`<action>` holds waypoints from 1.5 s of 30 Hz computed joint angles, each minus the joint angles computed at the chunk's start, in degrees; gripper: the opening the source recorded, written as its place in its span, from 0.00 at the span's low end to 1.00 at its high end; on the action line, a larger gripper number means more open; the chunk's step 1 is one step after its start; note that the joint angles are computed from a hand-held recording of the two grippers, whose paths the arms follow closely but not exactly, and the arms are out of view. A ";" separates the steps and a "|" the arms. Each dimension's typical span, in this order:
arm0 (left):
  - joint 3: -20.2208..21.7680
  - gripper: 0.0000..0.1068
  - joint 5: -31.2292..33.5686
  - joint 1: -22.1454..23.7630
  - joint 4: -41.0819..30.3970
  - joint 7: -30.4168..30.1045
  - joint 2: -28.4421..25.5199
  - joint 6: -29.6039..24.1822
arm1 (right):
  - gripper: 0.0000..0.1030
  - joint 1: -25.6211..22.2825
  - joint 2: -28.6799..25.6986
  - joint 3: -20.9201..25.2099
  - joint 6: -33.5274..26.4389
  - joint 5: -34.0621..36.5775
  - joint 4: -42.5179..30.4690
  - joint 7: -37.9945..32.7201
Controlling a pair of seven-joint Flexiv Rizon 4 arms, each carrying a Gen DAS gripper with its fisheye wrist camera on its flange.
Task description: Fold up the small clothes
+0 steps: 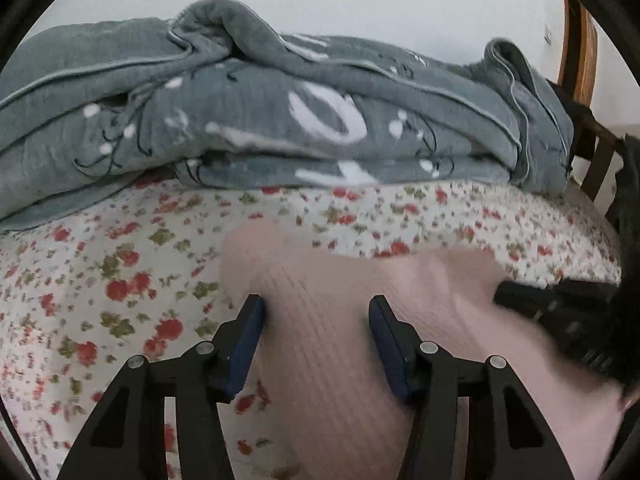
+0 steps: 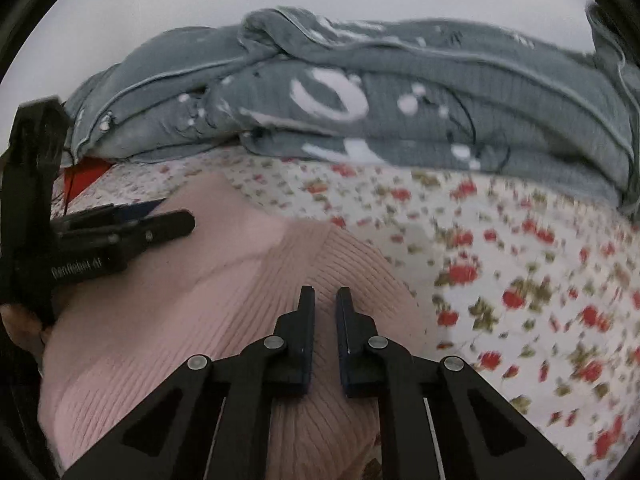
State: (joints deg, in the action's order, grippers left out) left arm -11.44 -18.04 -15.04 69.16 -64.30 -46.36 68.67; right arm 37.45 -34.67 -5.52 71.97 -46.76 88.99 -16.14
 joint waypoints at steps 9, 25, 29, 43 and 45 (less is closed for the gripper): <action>1.12 0.54 1.35 -0.62 -0.15 -1.31 -0.54 0.88 | 0.13 -0.01 0.02 -0.94 2.61 0.41 0.79 1.17; 2.71 0.59 3.52 -1.42 -0.63 -3.37 -0.50 0.84 | 0.19 0.96 0.63 -2.60 2.62 -2.07 1.94 4.14; 2.59 0.60 3.71 -1.33 -0.60 -3.40 -0.48 0.87 | 0.21 0.64 0.64 -2.31 2.49 -2.76 1.97 4.82; 2.47 0.60 3.78 -1.22 -0.64 -3.40 -0.52 0.79 | 0.24 0.08 0.58 -1.93 2.86 -3.53 2.08 5.58; 1.92 0.60 3.52 -0.85 -0.36 -2.95 -0.39 0.91 | 0.24 0.08 0.60 -2.04 3.05 -3.76 2.18 5.74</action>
State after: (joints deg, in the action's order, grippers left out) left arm -9.52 -14.52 -15.90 68.81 -67.25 -46.75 69.58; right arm 37.54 -34.07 -7.55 75.02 -50.52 91.17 -10.40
